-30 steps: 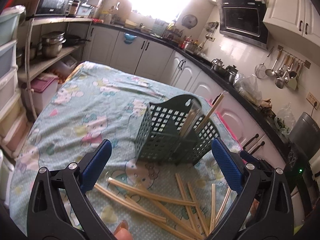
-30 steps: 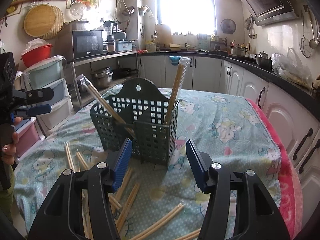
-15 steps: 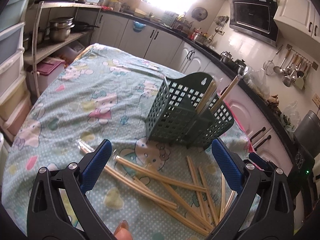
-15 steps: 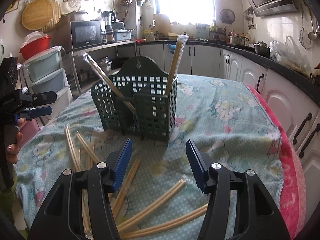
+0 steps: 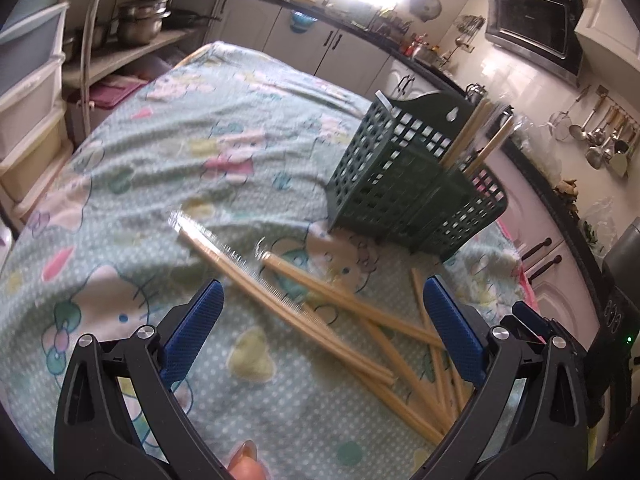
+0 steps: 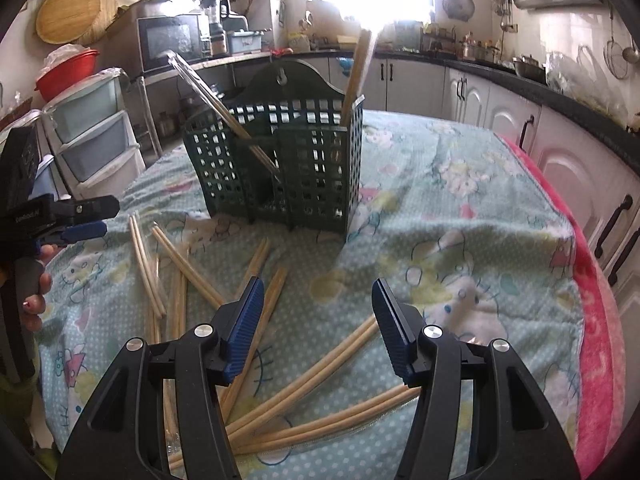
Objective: Organize utensils
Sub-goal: 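Move both tools back down to the loose chopsticks on the cloth, then close the left gripper on a chopstick while the right gripper grasps another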
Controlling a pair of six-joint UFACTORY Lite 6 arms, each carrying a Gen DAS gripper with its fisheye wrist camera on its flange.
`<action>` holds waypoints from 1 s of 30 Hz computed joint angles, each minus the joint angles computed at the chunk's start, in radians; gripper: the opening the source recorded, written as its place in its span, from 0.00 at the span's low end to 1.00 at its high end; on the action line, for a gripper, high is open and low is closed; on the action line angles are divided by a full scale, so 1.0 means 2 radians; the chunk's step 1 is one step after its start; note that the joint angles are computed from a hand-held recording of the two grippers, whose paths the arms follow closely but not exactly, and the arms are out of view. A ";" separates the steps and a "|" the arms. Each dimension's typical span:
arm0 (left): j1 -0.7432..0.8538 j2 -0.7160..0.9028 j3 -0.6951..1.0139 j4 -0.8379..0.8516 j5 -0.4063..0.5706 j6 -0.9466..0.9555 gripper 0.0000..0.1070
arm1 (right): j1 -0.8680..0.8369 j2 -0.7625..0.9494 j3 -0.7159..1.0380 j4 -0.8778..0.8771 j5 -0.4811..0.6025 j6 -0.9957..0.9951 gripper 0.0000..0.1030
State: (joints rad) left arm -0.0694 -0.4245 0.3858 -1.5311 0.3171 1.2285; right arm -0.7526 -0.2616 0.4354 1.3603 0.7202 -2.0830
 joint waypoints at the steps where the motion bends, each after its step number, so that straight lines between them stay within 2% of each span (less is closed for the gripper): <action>1: 0.003 0.004 -0.004 -0.011 -0.001 0.013 0.86 | 0.002 0.009 0.002 0.000 -0.005 0.002 0.52; 4: 0.012 0.022 -0.011 -0.040 -0.007 0.048 0.86 | 0.009 0.029 0.011 -0.004 -0.016 0.015 0.52; 7: 0.050 0.052 -0.010 -0.061 0.024 0.076 0.86 | 0.016 0.039 0.014 -0.004 -0.024 0.020 0.52; 13: 0.116 0.136 0.030 -0.068 0.096 0.090 0.73 | 0.019 0.054 0.024 -0.002 -0.030 0.029 0.52; 19: 0.134 0.206 0.086 -0.073 0.119 0.077 0.67 | 0.014 0.079 0.049 -0.016 -0.036 0.058 0.52; 25: 0.129 0.249 0.133 -0.070 0.103 0.048 0.65 | 0.017 0.126 0.087 -0.044 -0.049 0.114 0.48; 30: 0.109 0.261 0.151 -0.089 0.059 0.060 0.53 | 0.034 0.180 0.130 -0.066 -0.062 0.171 0.41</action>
State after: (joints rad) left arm 0.1487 0.0980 0.6868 -1.7091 0.4344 1.3492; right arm -0.6853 0.0983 0.6951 1.2283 0.5952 -1.7418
